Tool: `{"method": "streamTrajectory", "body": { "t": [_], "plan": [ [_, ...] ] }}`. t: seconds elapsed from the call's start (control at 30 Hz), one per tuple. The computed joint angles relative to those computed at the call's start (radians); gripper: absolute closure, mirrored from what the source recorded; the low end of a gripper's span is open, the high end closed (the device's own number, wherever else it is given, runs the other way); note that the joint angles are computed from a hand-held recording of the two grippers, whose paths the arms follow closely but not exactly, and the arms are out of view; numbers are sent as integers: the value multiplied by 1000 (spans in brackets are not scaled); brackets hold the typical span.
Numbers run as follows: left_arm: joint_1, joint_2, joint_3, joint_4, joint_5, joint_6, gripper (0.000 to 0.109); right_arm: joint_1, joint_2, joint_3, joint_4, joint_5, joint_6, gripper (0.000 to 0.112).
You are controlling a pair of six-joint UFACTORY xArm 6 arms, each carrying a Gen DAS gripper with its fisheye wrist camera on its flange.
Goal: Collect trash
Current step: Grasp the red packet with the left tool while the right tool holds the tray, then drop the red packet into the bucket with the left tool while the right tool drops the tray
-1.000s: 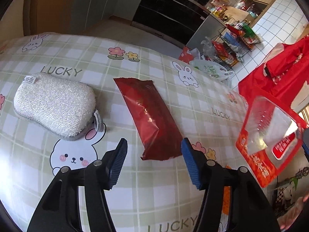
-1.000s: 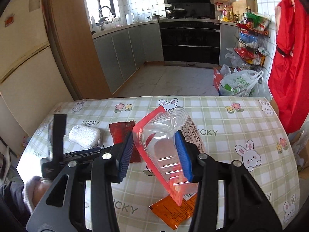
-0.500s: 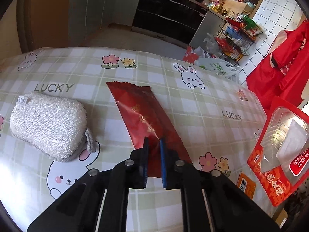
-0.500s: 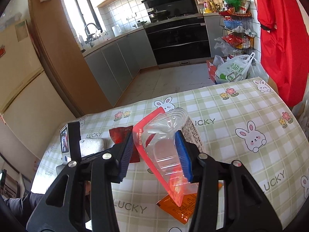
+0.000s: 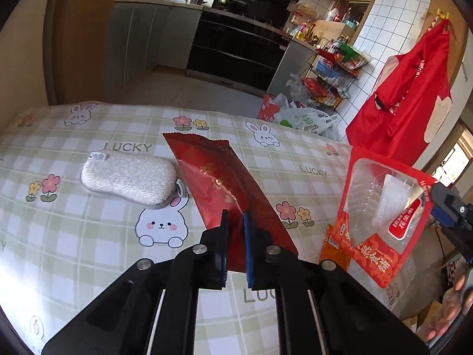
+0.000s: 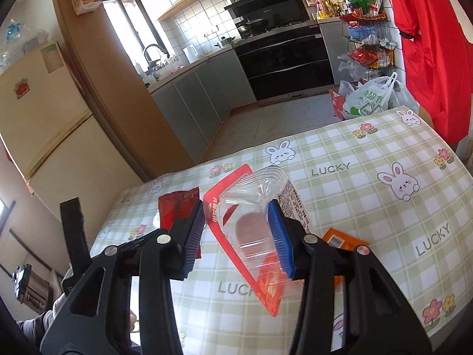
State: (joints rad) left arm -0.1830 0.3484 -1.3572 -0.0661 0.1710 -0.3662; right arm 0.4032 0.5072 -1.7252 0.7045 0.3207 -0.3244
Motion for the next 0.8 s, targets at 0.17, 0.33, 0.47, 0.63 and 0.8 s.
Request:
{"method": "streamTrajectory", "body": {
  "t": [0.17, 0.33, 0.47, 0.63, 0.8],
  "plan": [
    [10, -212, 219, 210, -60, -164, 99, 38, -104, 126, 39, -35, -35, 66],
    [34, -417, 402, 405, -68, -341, 99, 77, -196, 250, -42, -83, 0, 66],
    [41, -568, 530, 469, -56, -412, 99, 104, -269, 331, 47, -91, -71, 66],
    [29, -756, 655, 594, 3, -531, 99, 141, -356, 433, 72, -97, -84, 66],
    [-3, -935, 767, 599, 69, -552, 99, 179, -446, 549, 40, -103, -39, 66]
  ]
}}
